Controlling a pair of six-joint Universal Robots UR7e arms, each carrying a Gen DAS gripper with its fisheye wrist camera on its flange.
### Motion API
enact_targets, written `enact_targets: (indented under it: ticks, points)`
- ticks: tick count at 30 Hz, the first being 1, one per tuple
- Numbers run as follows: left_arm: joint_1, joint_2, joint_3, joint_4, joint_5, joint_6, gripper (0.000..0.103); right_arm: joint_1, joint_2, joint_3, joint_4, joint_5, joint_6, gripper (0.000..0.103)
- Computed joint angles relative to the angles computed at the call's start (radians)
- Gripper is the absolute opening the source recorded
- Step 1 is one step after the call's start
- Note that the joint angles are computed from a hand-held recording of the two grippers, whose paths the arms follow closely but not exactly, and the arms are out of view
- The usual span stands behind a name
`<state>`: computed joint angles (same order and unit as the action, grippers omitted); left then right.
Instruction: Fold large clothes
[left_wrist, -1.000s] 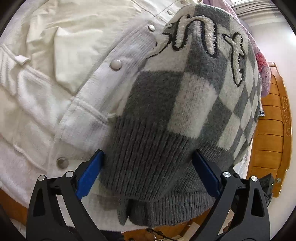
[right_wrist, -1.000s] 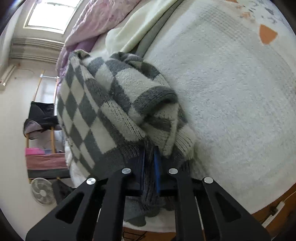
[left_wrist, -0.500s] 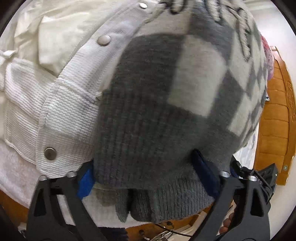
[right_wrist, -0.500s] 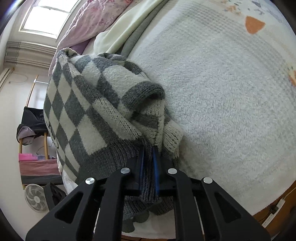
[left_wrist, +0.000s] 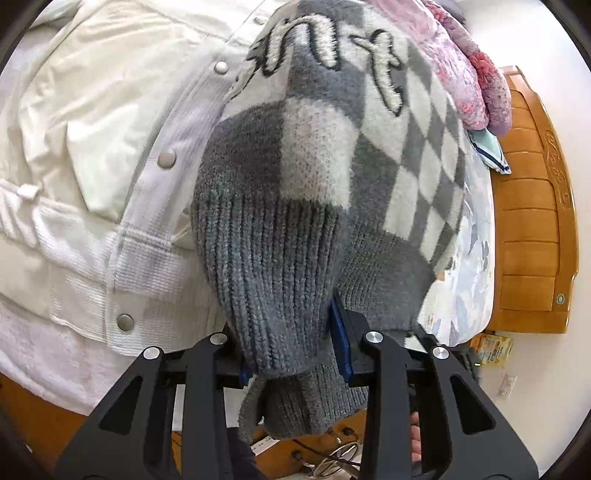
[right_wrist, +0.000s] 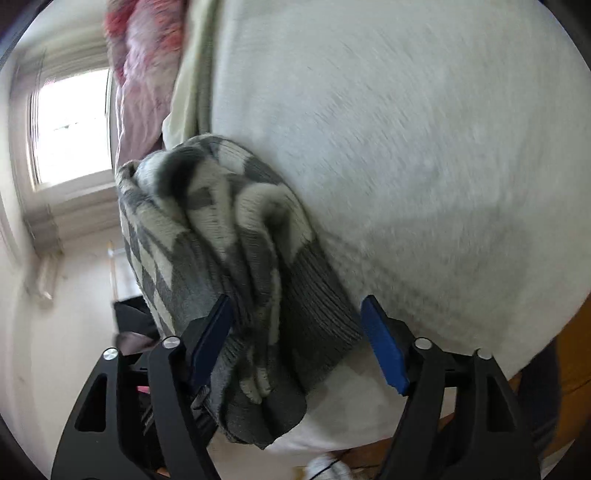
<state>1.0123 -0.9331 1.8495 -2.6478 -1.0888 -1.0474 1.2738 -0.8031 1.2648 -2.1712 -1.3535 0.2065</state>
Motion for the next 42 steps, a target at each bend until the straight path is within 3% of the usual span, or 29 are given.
enact_targets:
  ticks: [9, 14, 16, 19, 22, 24, 26, 28, 32, 34, 36, 37, 38, 40, 42]
  points:
    - [-0.007, 0.021, -0.020, 0.008, -0.011, 0.021, 0.033, -0.056, 0.037, 0.040, -0.109, 0.246, -0.029, 0.079]
    - [0.012, 0.050, -0.045, -0.002, -0.030, 0.021, 0.033, -0.051, 0.062, 0.007, -0.096, 0.315, -0.055, 0.080]
    - [0.018, 0.054, -0.047, 0.002, -0.036, 0.031, 0.034, -0.036, 0.060, -0.003, -0.094, 0.269, -0.086, 0.080]
    - [0.028, 0.064, -0.060, 0.031, -0.045, 0.013, 0.039, 0.016, 0.089, -0.060, -0.090, 0.121, -0.131, 0.081]
    - [0.031, 0.060, -0.047, 0.031, -0.035, -0.019, 0.049, 0.052, 0.130, -0.129, -0.059, 0.036, -0.162, 0.088]
    - [0.027, 0.046, -0.021, 0.004, -0.012, -0.033, 0.064, 0.064, 0.139, -0.148, -0.046, 0.009, -0.182, 0.087]
    - [0.024, 0.025, 0.009, -0.050, 0.021, -0.023, 0.072, 0.074, 0.125, -0.147, -0.030, -0.003, -0.216, 0.074]
    - [0.028, 0.014, 0.018, -0.083, 0.055, -0.002, 0.077, 0.092, 0.102, -0.138, -0.025, -0.027, -0.280, 0.072]
    - [0.064, 0.048, -0.036, -0.111, 0.103, 0.099, 0.085, 0.101, 0.131, -0.186, 0.014, -0.052, -0.276, 0.076]
    - [0.106, 0.098, -0.114, -0.091, 0.071, 0.168, 0.089, 0.101, 0.165, -0.224, 0.036, -0.051, -0.260, 0.083]
    - [0.133, 0.139, -0.176, -0.069, 0.038, 0.203, 0.093, 0.100, 0.175, -0.225, 0.020, -0.062, -0.249, 0.082]
    - [0.136, 0.150, -0.193, -0.063, 0.041, 0.217, 0.092, 0.107, 0.177, -0.229, 0.018, -0.085, -0.252, 0.077]
    - [0.133, 0.166, -0.213, -0.059, 0.056, 0.252, 0.084, 0.118, 0.175, -0.234, 0.020, -0.116, -0.262, 0.062]
    - [0.117, 0.179, -0.236, -0.021, 0.096, 0.270, 0.068, 0.136, 0.169, -0.250, 0.038, -0.151, -0.271, 0.046]
    - [0.097, 0.170, -0.234, -0.011, 0.120, 0.255, 0.052, 0.157, 0.154, -0.260, 0.064, -0.184, -0.294, 0.040]
